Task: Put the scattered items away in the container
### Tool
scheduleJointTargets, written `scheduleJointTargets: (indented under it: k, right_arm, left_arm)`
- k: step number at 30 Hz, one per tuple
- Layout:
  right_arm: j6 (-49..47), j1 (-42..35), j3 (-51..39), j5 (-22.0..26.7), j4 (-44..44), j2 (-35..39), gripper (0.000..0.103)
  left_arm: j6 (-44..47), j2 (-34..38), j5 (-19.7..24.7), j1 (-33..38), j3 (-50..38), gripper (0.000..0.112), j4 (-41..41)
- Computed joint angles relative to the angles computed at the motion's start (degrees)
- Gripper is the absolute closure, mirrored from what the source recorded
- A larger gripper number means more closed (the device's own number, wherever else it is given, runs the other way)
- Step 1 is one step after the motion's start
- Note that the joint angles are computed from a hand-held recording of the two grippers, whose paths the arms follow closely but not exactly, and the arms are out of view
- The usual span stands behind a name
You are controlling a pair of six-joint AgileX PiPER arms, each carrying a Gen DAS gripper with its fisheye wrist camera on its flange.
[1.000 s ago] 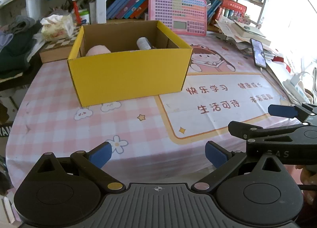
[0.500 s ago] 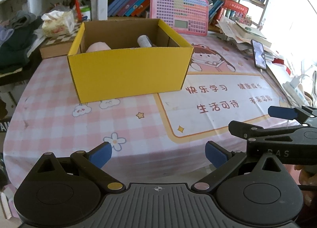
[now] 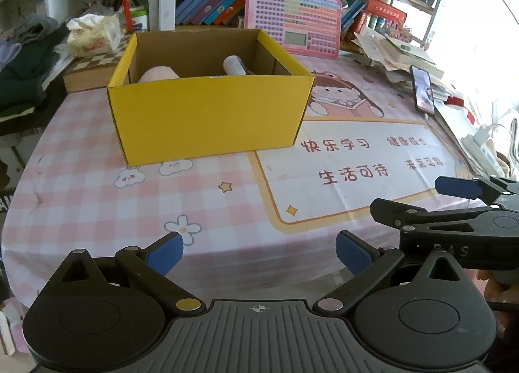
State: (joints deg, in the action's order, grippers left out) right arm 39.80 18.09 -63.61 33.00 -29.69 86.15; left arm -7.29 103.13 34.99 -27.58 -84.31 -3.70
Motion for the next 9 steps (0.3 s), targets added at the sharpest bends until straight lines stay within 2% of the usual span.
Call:
scheduleJointTargets:
  k: [4,9]
  right_arm:
    - [-0.85,-0.4,-0.08,0.0,0.81,0.15,0.006]
    - [-2.81,-1.48,-0.44,-0.19,2.1,0.53,0.006]
  left_arm:
    - [-3.53,0.09,0.07,-1.18,-0.46,0.011,3.93]
    - [-3.72,0.65,-0.42,-1.38,-1.1,0.011,4.07]
